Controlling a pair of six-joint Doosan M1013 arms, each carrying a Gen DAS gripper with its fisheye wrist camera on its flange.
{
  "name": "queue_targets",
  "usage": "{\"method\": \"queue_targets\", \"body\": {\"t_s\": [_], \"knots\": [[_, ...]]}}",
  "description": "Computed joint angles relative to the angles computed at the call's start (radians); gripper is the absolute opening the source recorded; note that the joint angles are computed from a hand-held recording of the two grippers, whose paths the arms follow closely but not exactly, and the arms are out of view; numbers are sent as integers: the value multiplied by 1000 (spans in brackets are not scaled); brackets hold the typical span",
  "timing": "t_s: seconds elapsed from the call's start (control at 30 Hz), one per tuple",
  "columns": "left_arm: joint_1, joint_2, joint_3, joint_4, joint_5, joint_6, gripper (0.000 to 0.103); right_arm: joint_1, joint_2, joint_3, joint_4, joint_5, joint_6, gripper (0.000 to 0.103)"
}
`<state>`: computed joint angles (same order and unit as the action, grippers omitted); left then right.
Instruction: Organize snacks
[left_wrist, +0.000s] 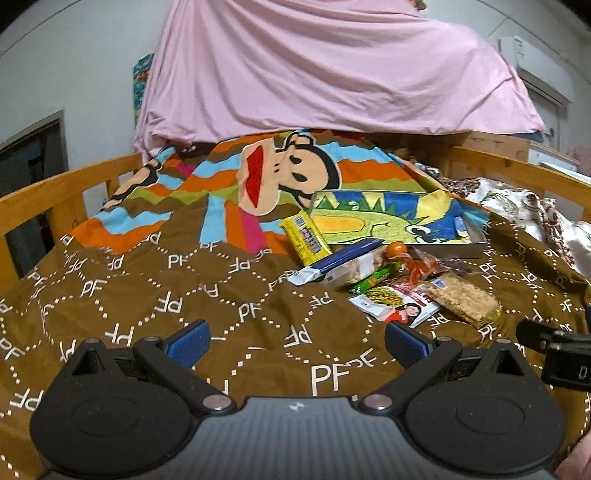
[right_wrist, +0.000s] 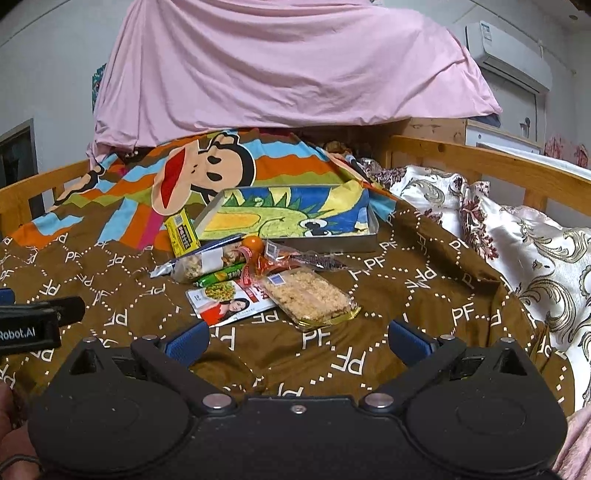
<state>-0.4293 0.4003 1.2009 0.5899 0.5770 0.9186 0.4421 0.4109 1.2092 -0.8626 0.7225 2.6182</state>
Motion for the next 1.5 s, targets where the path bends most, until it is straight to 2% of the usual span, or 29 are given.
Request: {"method": "queue_targets", "body": {"t_s": [0.37,0.5,0.6,0.67,0.9,1.07,1.17,1.3,1.4,1.5], "knots": [[-12,26,-62,0,82,25,103,-20,20,-55,165,63,-112,103],[-15,43,-101,-4,128,26,103,-38,21,-56,213,17,-128,103],[-18,49,-115,23,135,-11,103,-53,23,-56,237,-31,-132,103],[-18,57,-131,18,139,-18,103,-62,34,-73,260,-32,-160,103],[-20,127,-234,21,194,-19,103,-103,74,-129,332,-53,-300,103],[-6,185,-320,-93,201,34,103,-138,104,-162,430,-104,-500,103],[2,213,-352,-139,178,67,103,-152,128,-195,457,-91,-622,103],[13,245,-382,-238,130,178,103,-177,155,-235,561,-77,-799,102],[29,271,-411,-402,97,385,103,-196,172,-260,677,-56,-978,102],[45,312,-475,-589,140,629,103,-214,188,-284,781,-12,-1149,102]]}}
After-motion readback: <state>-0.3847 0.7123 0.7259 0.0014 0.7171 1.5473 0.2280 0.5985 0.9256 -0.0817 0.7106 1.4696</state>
